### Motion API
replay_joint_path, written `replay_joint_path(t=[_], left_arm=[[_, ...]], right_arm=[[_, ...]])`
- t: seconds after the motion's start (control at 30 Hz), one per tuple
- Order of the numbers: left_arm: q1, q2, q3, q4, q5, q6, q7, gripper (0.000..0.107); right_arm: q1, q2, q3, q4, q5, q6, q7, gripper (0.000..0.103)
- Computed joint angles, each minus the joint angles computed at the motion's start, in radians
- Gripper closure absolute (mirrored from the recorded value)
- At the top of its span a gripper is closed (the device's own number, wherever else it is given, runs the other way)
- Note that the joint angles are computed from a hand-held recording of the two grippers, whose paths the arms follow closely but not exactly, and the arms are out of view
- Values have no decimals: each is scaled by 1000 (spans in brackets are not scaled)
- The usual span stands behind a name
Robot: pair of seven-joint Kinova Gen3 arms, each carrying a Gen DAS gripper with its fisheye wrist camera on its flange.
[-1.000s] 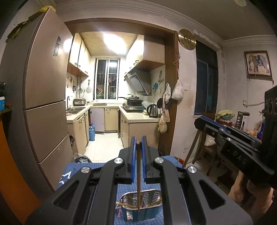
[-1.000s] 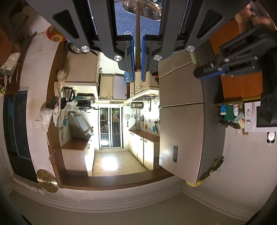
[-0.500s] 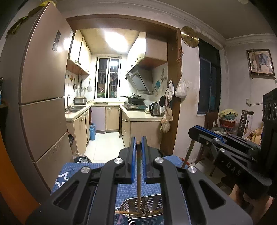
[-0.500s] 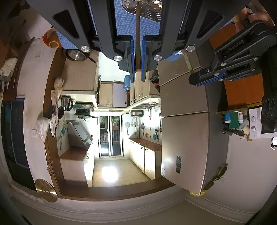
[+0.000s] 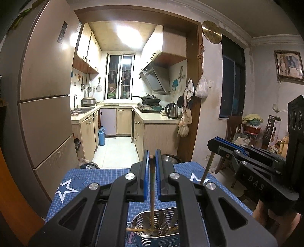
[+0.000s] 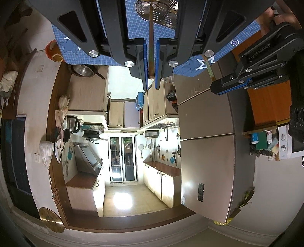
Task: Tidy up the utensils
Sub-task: 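Lower the chopsticks into the metal basket and open both tools, then move both open tools back over the remaining chopsticks on the table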
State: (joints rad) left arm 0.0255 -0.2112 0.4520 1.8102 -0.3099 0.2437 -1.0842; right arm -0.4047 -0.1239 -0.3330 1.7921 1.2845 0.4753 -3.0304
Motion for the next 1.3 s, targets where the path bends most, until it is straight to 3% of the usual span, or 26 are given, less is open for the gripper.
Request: replay_joint_path(t=[0.13,0.23,0.3,0.37,0.53,0.73,0.9,1.0,1.1,1.2,1.3], left_arm=[[6,6,-3,1,-5,5,-1,103],[13,7,-8,1,-6,10,0,102],[7,6,-1,-1,-13,19,10,94],[-40,-4,42,1,-47,16,54,63],[-66,-28,63,12,-58,20,75,59],[-17,-151,-4,65,32,26,-6,54],[113,-356,-117,214,46,34,-60,44],[137,-474,-144,313,116,65,-136,42],[170,-565,-167,408,158,130,-174,42],[156,-630,-170,491,204,180,-194,42],[171,-658,-209,572,261,216,-217,42]], right_arm=[[-6,9,9,-1,-16,-9,18,95],[76,8,-62,5,-7,-22,1,95],[158,7,-131,5,-19,-38,2,95],[187,2,-154,8,-23,-43,4,92],[228,-43,-193,37,3,-44,-33,86],[355,-232,-295,117,-103,-100,27,75],[270,-454,-312,247,-222,-61,51,69],[223,-593,-429,360,-343,8,21,68],[214,-663,-568,435,-465,60,-35,68],[172,-657,-707,492,-587,114,-113,69],[203,-623,-846,526,-709,77,-162,69]])
